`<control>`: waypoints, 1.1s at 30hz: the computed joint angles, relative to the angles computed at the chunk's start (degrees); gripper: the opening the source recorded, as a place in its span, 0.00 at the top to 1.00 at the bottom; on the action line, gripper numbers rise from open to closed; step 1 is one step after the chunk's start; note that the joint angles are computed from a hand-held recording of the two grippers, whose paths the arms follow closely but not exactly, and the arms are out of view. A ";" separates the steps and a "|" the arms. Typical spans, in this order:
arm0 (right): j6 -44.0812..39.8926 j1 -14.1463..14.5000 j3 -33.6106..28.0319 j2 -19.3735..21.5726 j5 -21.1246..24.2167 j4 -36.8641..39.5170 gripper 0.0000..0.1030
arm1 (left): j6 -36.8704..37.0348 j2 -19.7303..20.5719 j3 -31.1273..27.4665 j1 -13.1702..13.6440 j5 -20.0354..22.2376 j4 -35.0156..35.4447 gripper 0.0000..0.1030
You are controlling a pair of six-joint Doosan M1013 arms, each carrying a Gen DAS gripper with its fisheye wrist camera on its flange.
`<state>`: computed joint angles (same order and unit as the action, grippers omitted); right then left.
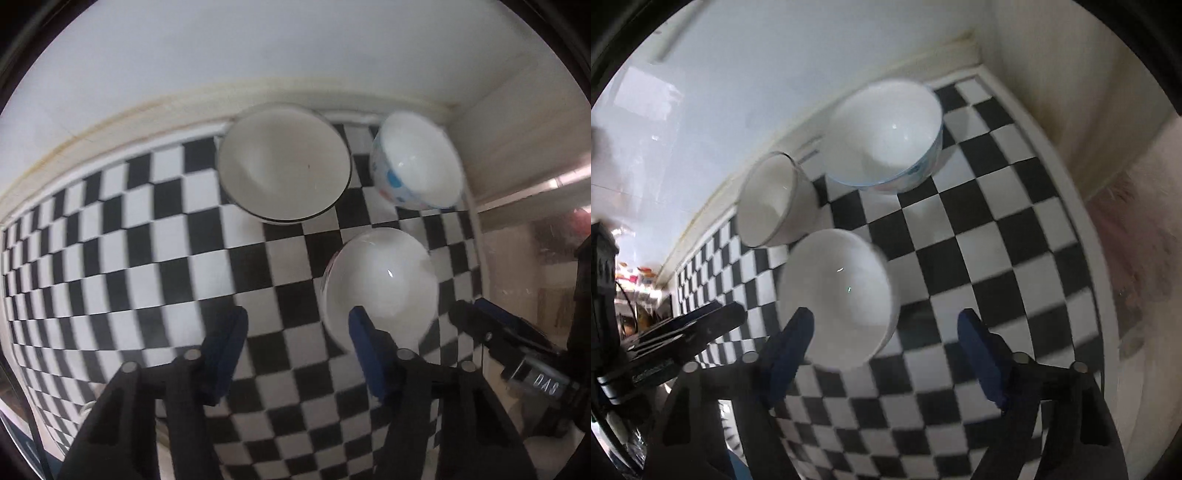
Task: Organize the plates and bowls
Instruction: 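Reach both grippers to a plain white bowl and grip its rim, then lift the white bowl with both grippers and carry it toward the other white bowl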
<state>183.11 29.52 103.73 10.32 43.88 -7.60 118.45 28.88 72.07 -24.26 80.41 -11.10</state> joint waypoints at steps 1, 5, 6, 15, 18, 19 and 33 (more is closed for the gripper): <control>-3.74 -1.39 1.10 0.35 -2.14 3.36 0.28 | -0.42 0.72 -0.32 -0.45 0.60 0.40 0.50; -12.12 -3.67 3.25 1.60 -6.98 11.32 0.35 | -1.17 2.28 -0.07 -1.89 1.43 1.98 0.59; -13.75 -4.06 3.74 1.84 -8.09 12.81 0.42 | -1.02 2.54 0.15 -2.27 1.63 2.48 0.62; -15.86 -4.20 4.83 3.00 -11.94 16.81 0.87 | -0.61 2.12 2.09 -2.61 2.24 1.75 0.83; -15.39 -3.35 4.75 2.68 -11.97 17.22 0.88 | -0.59 1.02 3.41 -2.23 1.98 1.38 0.83; -15.50 -3.08 4.71 2.59 -11.87 17.34 0.88 | -0.38 0.42 4.07 -2.01 1.83 1.27 0.83; -12.27 6.08 -0.52 4.36 -8.51 15.88 0.88 | 5.14 -6.11 11.17 3.80 3.05 2.18 0.83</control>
